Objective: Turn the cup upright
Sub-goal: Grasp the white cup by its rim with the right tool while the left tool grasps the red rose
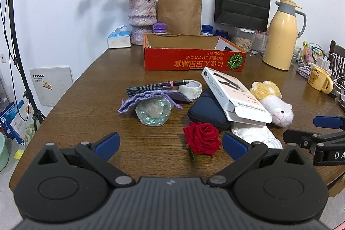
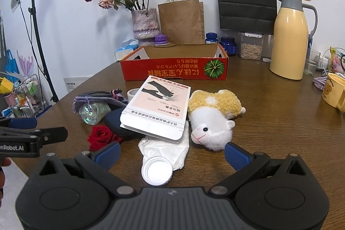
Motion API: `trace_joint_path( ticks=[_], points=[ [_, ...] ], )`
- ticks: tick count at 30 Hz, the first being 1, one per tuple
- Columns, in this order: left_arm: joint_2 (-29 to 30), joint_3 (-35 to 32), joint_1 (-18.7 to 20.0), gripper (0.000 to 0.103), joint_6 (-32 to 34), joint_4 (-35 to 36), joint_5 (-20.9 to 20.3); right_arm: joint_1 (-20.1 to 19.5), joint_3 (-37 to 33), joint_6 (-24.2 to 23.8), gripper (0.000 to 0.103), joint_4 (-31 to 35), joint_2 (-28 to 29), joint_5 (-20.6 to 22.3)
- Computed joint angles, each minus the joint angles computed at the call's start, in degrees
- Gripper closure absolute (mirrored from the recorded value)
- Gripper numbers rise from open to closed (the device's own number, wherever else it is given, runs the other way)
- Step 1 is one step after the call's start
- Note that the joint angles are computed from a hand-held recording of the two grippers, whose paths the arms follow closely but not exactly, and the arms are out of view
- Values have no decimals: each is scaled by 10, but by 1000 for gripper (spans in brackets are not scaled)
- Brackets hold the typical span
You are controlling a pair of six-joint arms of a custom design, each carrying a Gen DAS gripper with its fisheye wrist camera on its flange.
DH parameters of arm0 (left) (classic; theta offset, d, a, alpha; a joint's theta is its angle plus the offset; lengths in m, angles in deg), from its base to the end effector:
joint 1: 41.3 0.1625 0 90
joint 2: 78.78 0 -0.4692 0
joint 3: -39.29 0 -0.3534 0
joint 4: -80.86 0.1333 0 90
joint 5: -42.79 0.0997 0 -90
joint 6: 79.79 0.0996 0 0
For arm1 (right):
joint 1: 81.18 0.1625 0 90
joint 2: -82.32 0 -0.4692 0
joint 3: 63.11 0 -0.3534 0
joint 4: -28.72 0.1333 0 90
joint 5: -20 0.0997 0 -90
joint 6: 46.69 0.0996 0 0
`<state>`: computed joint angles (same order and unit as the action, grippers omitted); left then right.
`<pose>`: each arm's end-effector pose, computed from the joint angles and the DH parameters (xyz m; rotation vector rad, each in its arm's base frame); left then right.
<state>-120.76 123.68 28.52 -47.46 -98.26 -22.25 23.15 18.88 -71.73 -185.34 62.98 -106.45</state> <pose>-0.0920 -0.7586 0.2486 0.8758 2.3060 -0.9968 0.2508 -0.6823 0.0532 0.3290 -2.1699 1.2074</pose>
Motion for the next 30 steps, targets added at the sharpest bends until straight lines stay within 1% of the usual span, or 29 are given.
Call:
trace_joint_path(
  ticks=[10,14,18,19,20,24,25,26,27,29,30],
  points=[
    [20,-26,8,0,-13,17,12,-9,-20,-8,1,34,12,0],
    [28,-36,10,0,-15,25,15,-14,-26,-12,7,53,17,5],
    [36,-46,11,0,-16,31,20,-20,-30,-17,9,73,22,11],
    [38,-48,11,0,-17,33,20,-21,-33,-20,11,77,23,12],
    [40,-50,11,0,-17,35,21,-22,-33,-23,17,79,24,13],
    [47,-58,11,0,-17,41,24,-27,-35,-27,27,91,26,21],
    [48,-60,11,0,-16,42,25,-27,-36,-38,33,82,29,21],
    [50,-62,10,0,-16,43,26,-27,-36,-44,40,80,29,23],
    [52,-64,10,0,-17,45,27,-28,-33,-48,45,77,28,29],
    [55,-69,9,0,-17,48,30,-29,-28,-51,64,76,24,38],
    [57,-69,8,0,-17,47,30,-30,-26,-53,64,74,23,40]
  ],
)
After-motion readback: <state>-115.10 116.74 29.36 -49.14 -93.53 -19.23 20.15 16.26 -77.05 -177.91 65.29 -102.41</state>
